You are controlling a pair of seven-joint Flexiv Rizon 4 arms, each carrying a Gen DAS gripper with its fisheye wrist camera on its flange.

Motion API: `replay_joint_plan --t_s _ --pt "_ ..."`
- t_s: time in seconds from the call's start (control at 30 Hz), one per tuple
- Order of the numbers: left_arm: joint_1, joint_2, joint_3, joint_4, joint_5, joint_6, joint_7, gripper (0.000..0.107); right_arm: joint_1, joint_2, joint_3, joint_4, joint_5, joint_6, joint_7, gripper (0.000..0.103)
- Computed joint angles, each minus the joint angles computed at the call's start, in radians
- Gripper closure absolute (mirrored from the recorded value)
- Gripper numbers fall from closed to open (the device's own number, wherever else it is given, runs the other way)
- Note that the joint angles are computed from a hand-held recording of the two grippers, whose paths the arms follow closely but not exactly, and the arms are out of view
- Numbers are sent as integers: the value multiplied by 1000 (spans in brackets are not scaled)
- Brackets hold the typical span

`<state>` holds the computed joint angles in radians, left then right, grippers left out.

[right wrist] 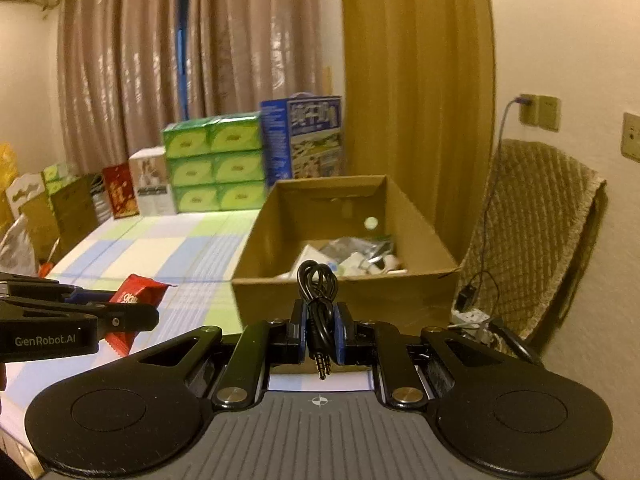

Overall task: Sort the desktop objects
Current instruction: 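Carry the red pouch and black cable to the cardboard box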

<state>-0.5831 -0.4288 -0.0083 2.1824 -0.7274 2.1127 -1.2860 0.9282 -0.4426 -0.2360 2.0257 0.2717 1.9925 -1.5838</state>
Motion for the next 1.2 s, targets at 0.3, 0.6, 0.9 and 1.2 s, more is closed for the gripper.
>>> replay_joint_plan --t_s 0.3,0.6,0.9,1.2 --pt "-87 -30 48 -136 -121 -76 126 83 -53 5 5 -43 -32 -22 27 93" --pt "-152 -78 130 -253 -186 -164 191 83 -145 -23 46 -110 -119 -45 78 93" --pt "-124 -141 201 -369 -101 -292 112 83 -270 -89 123 -220 -252 -85 150 93" --pt "-40 -204 185 -488 7 -391 28 83 -365 -175 184 -347 -383 -141 237 93"
